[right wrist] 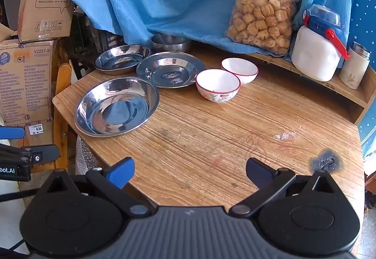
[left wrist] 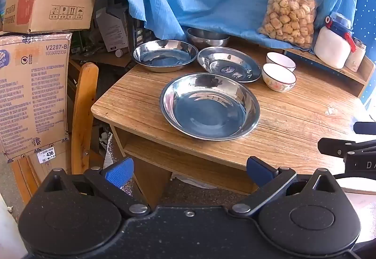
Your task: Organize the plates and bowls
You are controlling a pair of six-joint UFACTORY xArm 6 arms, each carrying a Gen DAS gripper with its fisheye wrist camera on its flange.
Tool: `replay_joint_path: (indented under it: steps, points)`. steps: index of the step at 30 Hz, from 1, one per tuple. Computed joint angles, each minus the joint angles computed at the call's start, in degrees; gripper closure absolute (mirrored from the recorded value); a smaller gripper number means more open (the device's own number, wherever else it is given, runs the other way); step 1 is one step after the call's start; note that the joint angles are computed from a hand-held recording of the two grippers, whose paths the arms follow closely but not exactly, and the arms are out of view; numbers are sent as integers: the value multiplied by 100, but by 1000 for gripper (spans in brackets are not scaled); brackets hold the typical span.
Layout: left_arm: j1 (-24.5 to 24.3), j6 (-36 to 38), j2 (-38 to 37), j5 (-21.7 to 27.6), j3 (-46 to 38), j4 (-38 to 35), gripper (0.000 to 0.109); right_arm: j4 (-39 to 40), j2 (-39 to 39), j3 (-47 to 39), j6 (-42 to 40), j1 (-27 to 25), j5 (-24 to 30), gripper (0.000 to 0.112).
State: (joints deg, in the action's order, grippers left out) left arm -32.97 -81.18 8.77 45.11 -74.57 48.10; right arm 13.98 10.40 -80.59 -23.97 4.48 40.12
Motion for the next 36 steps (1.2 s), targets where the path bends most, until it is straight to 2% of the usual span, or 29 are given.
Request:
replay_joint_path:
  steps: [20, 36]
  points:
    - [-22, 30, 44, 68, -54, 36, 6, 2, -30, 80, -12, -21, -70, 10]
    - [-39, 19, 45, 135, -79, 22, 6, -43, 63, -61, 58, -12, 67, 10]
